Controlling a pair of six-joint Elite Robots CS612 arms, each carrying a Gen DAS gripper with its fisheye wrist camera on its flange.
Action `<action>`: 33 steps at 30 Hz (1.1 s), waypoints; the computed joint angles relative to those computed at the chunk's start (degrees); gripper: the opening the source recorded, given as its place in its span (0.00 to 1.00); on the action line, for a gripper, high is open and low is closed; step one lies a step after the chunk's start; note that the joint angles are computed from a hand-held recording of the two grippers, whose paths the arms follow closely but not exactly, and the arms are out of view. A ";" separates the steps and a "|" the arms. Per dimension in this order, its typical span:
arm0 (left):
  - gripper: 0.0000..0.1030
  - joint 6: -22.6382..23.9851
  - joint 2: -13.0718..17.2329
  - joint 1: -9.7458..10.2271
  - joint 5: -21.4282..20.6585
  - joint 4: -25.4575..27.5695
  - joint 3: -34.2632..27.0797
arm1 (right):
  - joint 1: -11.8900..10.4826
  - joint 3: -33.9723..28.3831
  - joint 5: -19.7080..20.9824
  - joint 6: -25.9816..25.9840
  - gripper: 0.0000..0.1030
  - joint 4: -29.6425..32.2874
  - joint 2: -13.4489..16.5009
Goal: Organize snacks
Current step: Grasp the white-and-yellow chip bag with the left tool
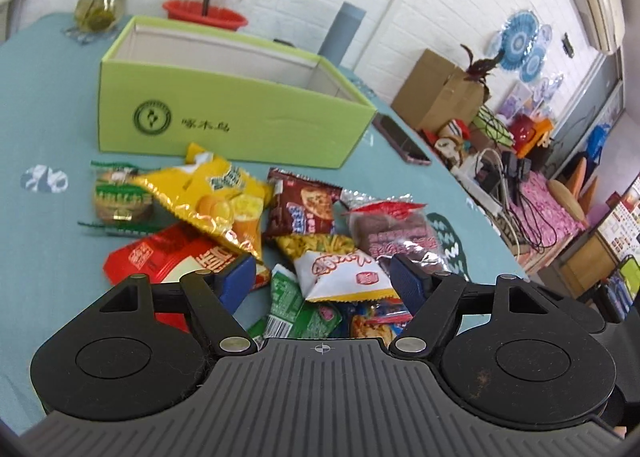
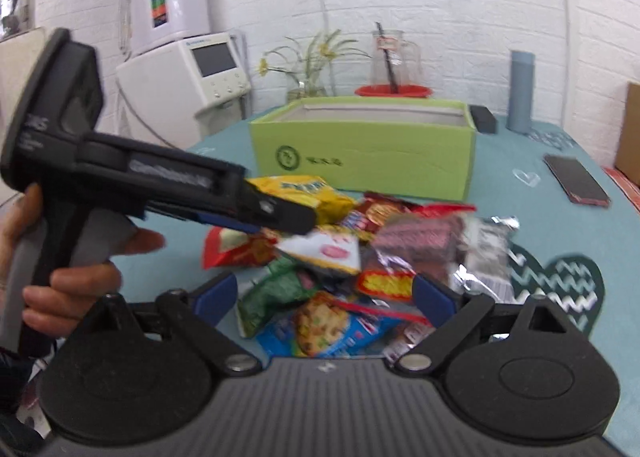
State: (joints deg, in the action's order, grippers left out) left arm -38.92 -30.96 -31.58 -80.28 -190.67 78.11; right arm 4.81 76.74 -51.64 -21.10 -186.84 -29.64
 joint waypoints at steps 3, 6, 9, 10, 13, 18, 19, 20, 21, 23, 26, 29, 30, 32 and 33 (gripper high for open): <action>0.56 -0.91 0.31 0.81 -2.43 0.47 -0.88 | 1.05 -2.29 -0.17 -2.86 0.90 0.18 0.82; 0.56 -0.62 1.03 1.70 -5.89 0.16 -2.12 | 1.91 -5.38 -0.65 -5.35 0.90 3.95 2.13; 0.50 0.14 2.39 2.60 -10.73 1.49 -4.35 | 2.56 -8.23 -1.62 -6.78 0.91 9.37 3.57; 0.46 -0.01 2.82 2.81 -11.66 3.08 -5.27 | 2.90 -8.74 -2.98 -7.30 0.91 9.22 3.96; 0.27 0.96 3.22 2.79 -11.21 5.01 -6.01 | 3.51 -9.00 -5.20 -8.47 0.91 9.09 4.03; 0.15 -0.85 1.34 2.50 -9.73 1.60 -1.63 | 3.42 -7.66 -0.94 -7.82 0.91 10.01 3.35; 0.15 -1.18 0.68 2.27 -8.86 0.87 -0.12 | 3.48 -6.86 -0.11 -8.59 0.91 9.54 2.99; 0.14 -1.60 -0.01 1.94 -7.99 0.06 1.43 | 3.53 -6.08 0.89 -9.16 0.91 9.07 2.67; 0.14 -1.93 -0.69 1.63 -7.11 -0.80 3.00 | 3.60 -5.21 1.73 -9.82 0.91 8.42 2.29; 0.14 -2.71 -2.10 0.82 -4.60 -2.05 6.12 | 3.82 -3.28 3.15 -13.05 0.91 8.34 1.36; 0.15 -5.04 -3.96 -0.14 -2.18 -3.69 10.68 | 4.24 -0.86 5.05 -16.18 0.91 10.03 0.16; 0.17 -7.44 -5.14 -0.67 -1.42 -5.43 14.23 | 4.74 1.57 6.23 -19.44 0.91 9.95 -0.87; 0.20 -7.81 -5.47 -0.87 -0.96 -6.00 15.31 | 4.95 2.05 6.37 -20.58 0.91 10.57 -1.14; 0.25 -8.30 -5.91 -1.26 1.18 -5.95 16.71 | 5.32 2.43 6.61 -21.50 0.91 13.26 -1.41; 0.33 -9.18 -6.21 -1.45 2.69 -4.93 17.21 | 5.48 2.31 6.87 -21.71 0.91 15.26 -1.47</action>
State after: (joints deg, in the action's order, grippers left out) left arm -48.10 -37.17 -33.03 -77.59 -195.60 95.32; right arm 10.30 79.05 -44.77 -42.81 -171.57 -31.11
